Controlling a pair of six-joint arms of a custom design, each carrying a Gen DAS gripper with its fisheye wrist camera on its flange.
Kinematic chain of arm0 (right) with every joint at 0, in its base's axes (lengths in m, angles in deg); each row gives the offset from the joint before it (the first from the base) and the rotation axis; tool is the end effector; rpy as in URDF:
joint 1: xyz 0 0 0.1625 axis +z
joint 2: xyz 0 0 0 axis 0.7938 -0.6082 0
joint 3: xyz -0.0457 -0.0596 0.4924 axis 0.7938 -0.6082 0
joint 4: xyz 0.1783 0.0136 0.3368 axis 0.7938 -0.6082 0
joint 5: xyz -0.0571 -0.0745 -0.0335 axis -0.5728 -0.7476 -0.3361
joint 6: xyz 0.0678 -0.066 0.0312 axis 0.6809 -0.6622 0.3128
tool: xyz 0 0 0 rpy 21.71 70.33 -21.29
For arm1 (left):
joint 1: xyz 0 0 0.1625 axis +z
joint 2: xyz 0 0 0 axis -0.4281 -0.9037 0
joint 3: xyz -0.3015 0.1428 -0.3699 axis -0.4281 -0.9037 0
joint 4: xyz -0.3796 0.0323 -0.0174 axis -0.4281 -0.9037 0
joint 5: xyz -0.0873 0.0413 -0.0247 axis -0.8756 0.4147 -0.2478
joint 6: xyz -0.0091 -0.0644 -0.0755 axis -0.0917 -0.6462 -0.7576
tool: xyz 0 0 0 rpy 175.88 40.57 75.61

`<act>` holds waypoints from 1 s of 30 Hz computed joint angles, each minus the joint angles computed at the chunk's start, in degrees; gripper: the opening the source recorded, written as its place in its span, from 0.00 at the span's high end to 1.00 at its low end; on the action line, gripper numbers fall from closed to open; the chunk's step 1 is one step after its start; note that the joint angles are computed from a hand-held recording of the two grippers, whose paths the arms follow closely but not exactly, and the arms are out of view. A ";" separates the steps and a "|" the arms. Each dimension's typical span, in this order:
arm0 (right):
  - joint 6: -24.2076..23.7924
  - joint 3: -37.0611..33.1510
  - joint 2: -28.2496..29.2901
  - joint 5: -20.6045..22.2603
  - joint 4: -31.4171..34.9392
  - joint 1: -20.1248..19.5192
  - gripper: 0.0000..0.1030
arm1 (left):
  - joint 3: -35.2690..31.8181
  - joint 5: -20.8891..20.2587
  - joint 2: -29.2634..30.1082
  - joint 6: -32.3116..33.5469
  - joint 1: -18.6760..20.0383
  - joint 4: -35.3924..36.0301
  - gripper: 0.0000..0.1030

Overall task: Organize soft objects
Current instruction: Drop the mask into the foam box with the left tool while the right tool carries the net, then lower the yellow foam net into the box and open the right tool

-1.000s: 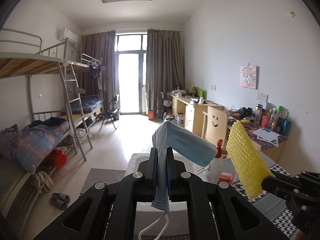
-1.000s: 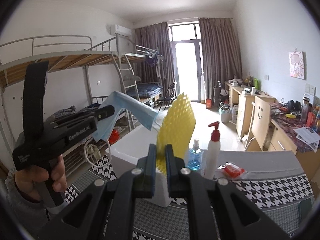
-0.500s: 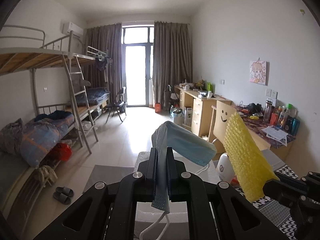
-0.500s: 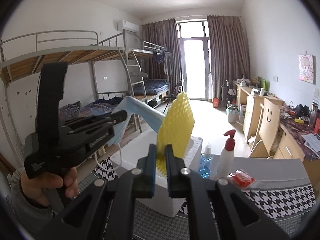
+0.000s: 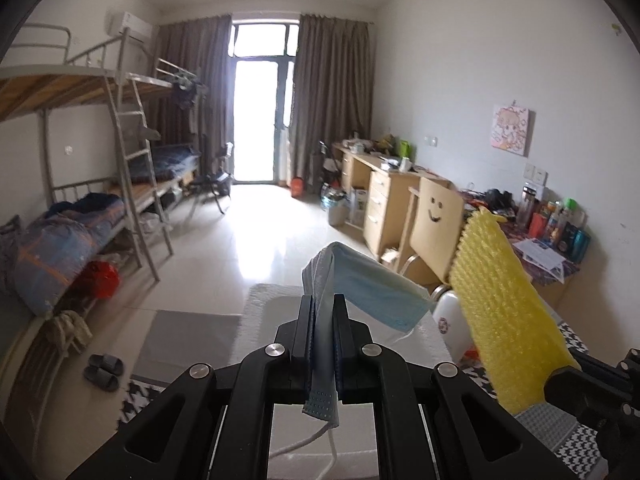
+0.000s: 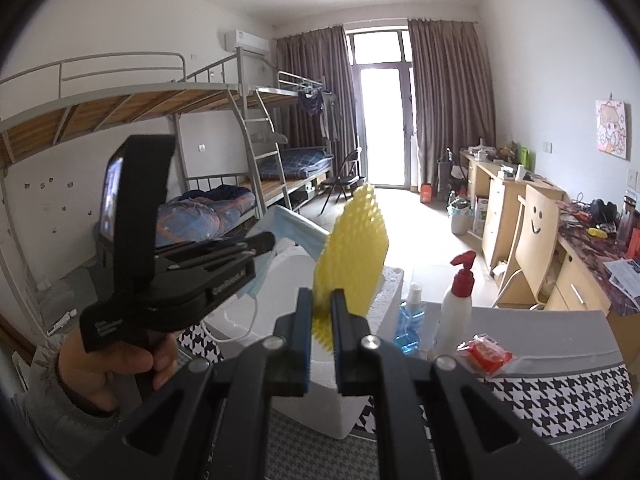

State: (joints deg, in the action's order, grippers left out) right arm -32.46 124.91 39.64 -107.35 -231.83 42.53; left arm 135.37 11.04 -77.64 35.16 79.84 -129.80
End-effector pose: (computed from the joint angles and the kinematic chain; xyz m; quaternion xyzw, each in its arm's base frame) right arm 0.1997 -0.7025 0.2075 0.3983 -0.8234 0.3844 0.1247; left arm -0.2457 -0.7047 0.1479 0.1746 0.8016 -0.4899 0.2948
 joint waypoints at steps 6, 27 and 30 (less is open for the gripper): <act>0.41 -0.76 0.41 -0.77 1.07 0.15 0.89 | -1.27 -1.02 0.13 -1.50 0.97 3.44 0.92; 1.36 -5.38 3.24 -3.85 5.85 1.59 0.89 | 3.02 2.14 -2.25 0.63 0.62 -5.96 0.01; 1.71 -6.28 3.67 -3.83 7.41 1.74 0.89 | 4.49 2.41 -2.86 0.75 0.46 -7.32 0.01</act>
